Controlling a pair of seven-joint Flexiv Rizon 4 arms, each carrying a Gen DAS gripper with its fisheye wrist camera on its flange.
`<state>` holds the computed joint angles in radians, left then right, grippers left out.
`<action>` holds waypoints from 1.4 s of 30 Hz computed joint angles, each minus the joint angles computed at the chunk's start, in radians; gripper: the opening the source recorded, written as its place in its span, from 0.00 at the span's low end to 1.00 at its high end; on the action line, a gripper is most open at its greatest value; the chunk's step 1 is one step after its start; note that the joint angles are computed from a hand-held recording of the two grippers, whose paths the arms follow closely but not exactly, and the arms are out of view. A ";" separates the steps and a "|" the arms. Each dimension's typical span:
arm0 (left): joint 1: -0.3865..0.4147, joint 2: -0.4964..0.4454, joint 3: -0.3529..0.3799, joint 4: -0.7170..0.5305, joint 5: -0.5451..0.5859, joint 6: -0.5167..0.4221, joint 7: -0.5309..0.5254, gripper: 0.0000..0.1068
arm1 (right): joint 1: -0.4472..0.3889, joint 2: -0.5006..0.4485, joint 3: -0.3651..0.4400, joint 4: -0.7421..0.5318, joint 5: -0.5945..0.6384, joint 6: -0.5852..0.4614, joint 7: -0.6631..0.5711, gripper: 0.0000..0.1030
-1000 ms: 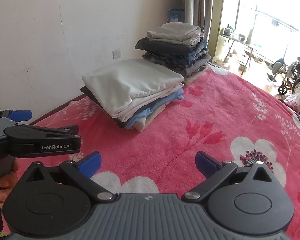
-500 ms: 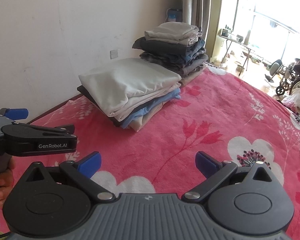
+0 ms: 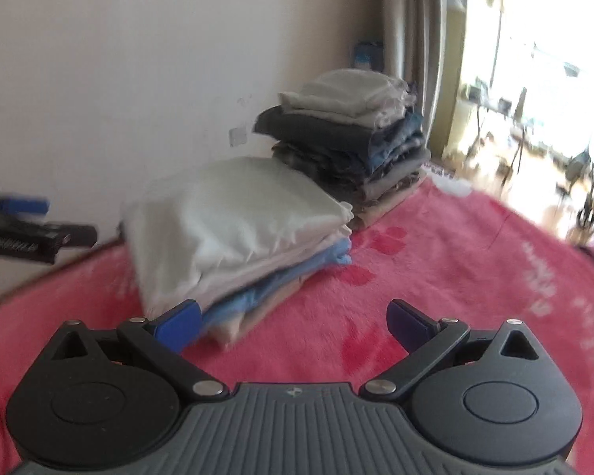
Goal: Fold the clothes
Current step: 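Press the top of the white stack with the left tool while the right tool tucks its edge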
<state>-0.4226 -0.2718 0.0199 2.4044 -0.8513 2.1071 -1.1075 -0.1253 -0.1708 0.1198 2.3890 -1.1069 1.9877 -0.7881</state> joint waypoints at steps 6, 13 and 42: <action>0.213 -0.031 -0.042 -0.013 0.326 -0.037 -0.269 0.92 | -0.103 -0.267 0.006 -0.275 -0.368 0.197 0.530 0.81; 0.358 -0.067 -0.134 -0.032 0.787 -0.016 -0.345 0.87 | -0.003 -0.485 -0.103 -0.495 -0.496 0.432 0.908 0.60; 0.027 -0.240 0.043 -0.112 0.536 0.025 0.014 0.20 | 0.068 -0.616 -0.224 -0.588 -0.262 0.429 1.041 0.42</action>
